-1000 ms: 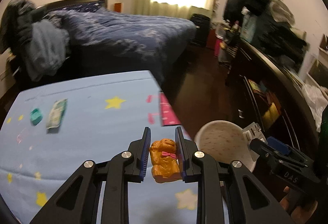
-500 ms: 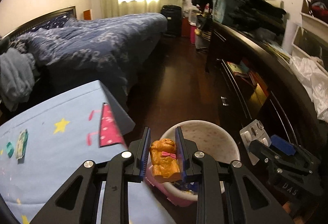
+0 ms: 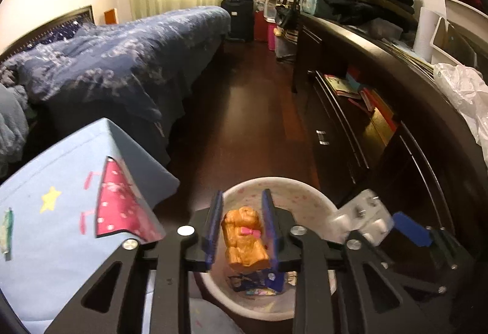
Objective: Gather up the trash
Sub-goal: 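Carry teddy figure and blister pack to the wastebasket and open both tools, then return to the table and grasp the teal soap dish with the left tool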
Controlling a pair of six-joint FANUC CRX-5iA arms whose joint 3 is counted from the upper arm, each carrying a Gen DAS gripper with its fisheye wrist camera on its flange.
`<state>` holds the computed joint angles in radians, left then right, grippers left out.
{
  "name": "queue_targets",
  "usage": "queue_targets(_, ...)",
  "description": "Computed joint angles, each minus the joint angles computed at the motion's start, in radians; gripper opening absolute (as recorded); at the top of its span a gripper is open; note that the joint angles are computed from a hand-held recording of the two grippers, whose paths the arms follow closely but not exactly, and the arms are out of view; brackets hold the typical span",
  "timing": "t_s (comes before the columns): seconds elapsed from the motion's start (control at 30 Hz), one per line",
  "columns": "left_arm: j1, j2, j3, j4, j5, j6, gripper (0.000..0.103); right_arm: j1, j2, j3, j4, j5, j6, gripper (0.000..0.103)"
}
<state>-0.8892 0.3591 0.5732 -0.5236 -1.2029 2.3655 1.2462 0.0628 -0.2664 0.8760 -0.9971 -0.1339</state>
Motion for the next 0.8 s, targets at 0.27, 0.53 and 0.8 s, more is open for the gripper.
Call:
queue_targets(0.27,0.016,-0.08,-0.101,-0.024,0.094,0.088,0.082,-0.002,0.033,0.027,-0.014,-0.017,0.033,0.092)
queue_targets(0.53,-0.016,-0.173,-0.163,-0.125,0.054,0.18,0.089,0.027,0.045,0.074,-0.014,-0.017,0.056,0.092)
queue_targets(0.8,-0.081,-0.316,-0.259,-0.323,-0.165,0.283,0.096,0.081,0.133,0.239,-0.044,0.058,0.207,0.094)
